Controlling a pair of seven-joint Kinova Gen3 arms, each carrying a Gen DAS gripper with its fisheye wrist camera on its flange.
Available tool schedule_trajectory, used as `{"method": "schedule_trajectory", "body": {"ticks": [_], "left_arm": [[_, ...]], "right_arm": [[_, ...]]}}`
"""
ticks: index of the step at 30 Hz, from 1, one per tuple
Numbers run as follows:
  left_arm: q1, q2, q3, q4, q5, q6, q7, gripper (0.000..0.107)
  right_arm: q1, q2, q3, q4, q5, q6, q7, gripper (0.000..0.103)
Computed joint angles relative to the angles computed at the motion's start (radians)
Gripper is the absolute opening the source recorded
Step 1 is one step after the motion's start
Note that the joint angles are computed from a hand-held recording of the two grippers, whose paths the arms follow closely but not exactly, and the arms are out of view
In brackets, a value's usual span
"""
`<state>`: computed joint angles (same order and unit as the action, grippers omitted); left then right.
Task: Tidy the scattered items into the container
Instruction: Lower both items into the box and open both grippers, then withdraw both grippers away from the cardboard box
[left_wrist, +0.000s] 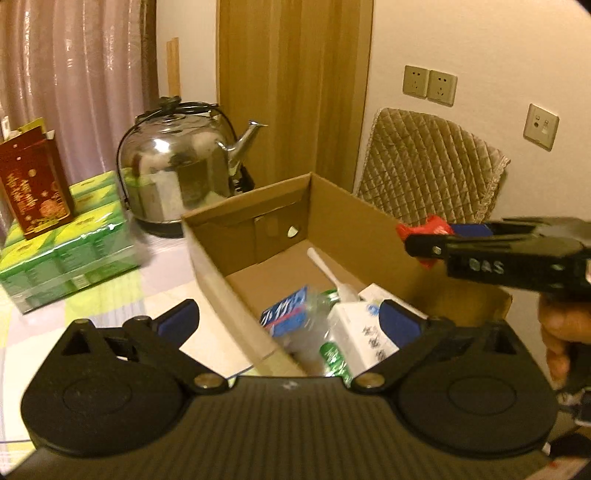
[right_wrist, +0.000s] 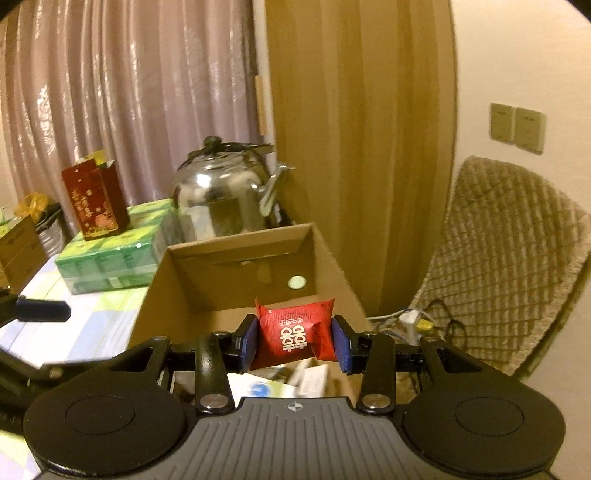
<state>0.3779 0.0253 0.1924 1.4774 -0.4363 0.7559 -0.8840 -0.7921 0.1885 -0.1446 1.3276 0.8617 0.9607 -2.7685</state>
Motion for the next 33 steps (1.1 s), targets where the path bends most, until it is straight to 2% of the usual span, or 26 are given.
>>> {"method": "schedule_trajectory", "body": {"ticks": [4,5,6,7,12,18,24,30,33], "left_arm": [[-0.01,-0.034,0.001,0.033,0.002,-0.002,0.01,0.102],[-0.015,-0.039,0.004,0.037,0.005,0.0,0.011,0.102],[-0.019,-0.042,0.008,0.039,0.0,0.008,0.018,0.102],[-0.023,-0.047,0.01,0.044,-0.001,0.012,0.022,0.102],[-0.031,-0.063,0.037,0.056,-0.036,0.062,0.072,0.102],[-0.004,-0.073,0.082,0.017,-0.076,0.212,0.191,0.102],[0.037,-0.112,0.141,-0.016,-0.073,0.331,0.277,0.102],[0.097,-0.125,0.252,-0.071,-0.155,0.481,0.443,0.102],[0.135,-0.127,0.283,-0.097,-0.178,0.539,0.505,0.102]], "right_arm": [[0.006,0.03,0.007,-0.042,-0.027,-0.033,0.028,0.043],[0.016,0.032,0.005,-0.044,-0.037,-0.057,0.033,0.059],[0.008,0.037,0.019,-0.05,-0.036,-0.065,0.026,0.084],[-0.001,0.038,0.027,-0.051,-0.02,-0.069,0.007,0.091],[-0.028,0.025,0.032,-0.055,0.009,-0.048,-0.001,0.092],[-0.06,-0.026,-0.011,-0.032,0.017,0.045,-0.026,0.094],[-0.107,-0.092,-0.098,-0.024,0.019,0.229,-0.023,0.099],[-0.173,-0.146,-0.206,-0.015,0.076,0.416,-0.077,0.101],[-0.199,-0.166,-0.255,-0.017,0.088,0.496,-0.118,0.101]]}}
